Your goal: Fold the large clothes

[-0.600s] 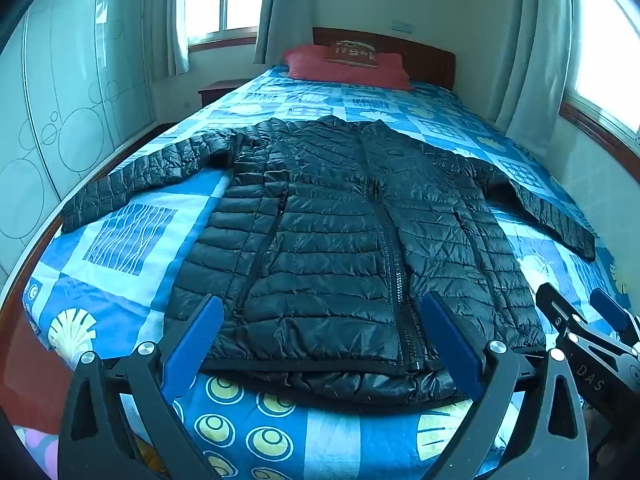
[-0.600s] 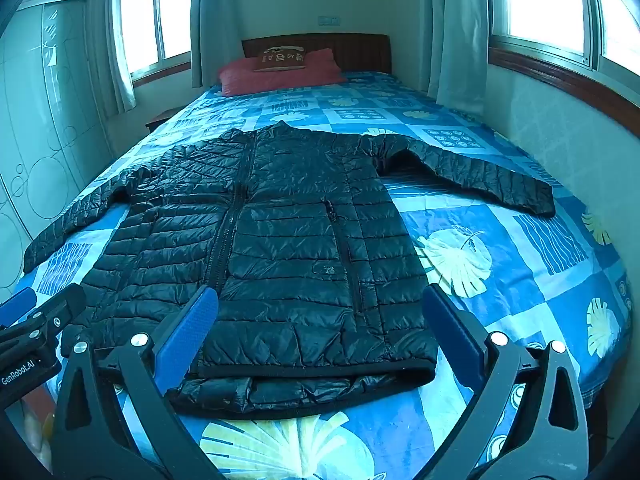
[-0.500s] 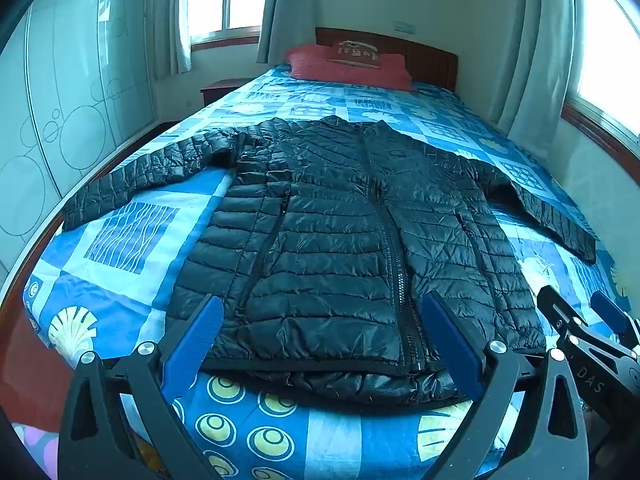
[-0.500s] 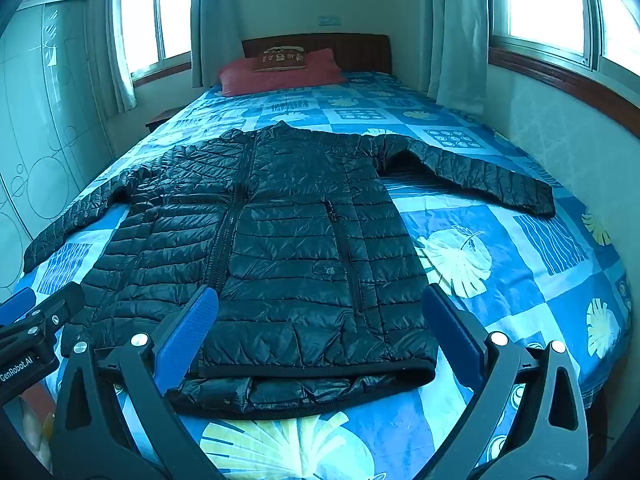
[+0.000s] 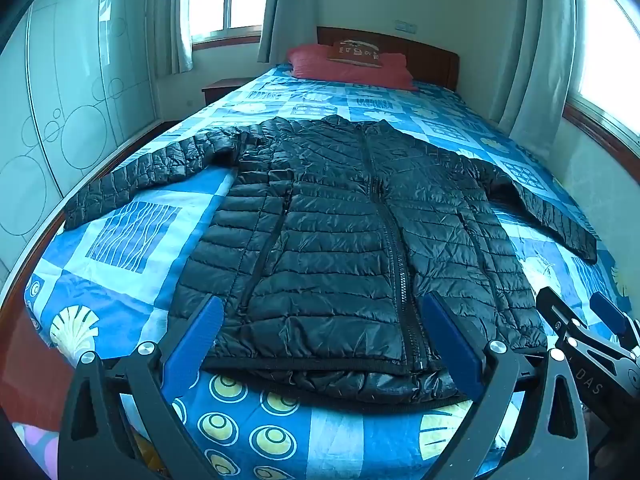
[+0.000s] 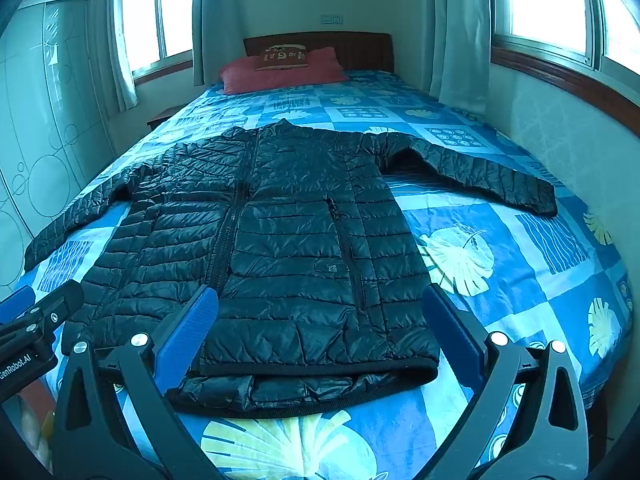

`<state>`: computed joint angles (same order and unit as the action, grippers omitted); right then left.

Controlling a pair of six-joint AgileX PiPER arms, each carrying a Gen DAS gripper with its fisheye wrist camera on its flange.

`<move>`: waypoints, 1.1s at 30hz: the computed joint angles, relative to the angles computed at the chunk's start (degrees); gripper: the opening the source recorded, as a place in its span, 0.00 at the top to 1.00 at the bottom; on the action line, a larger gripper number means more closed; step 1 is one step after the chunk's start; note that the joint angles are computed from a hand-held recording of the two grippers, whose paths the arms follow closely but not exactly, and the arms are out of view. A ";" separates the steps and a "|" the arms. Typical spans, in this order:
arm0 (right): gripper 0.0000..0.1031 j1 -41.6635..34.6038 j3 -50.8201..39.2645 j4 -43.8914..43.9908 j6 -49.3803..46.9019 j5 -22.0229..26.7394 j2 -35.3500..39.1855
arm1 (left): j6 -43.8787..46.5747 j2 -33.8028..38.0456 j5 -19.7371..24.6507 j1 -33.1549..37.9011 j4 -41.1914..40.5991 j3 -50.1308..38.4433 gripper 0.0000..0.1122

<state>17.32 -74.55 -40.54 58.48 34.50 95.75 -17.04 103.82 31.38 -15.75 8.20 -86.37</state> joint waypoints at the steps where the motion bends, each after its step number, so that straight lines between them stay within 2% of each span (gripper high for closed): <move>1: 0.02 -0.07 0.12 0.03 0.04 -0.21 -0.01 | 0.03 -0.01 -0.04 0.00 0.01 0.00 0.13; 33: 0.02 0.73 -0.10 -0.18 0.46 0.08 0.56 | -0.72 0.20 0.11 -0.14 0.70 0.68 0.13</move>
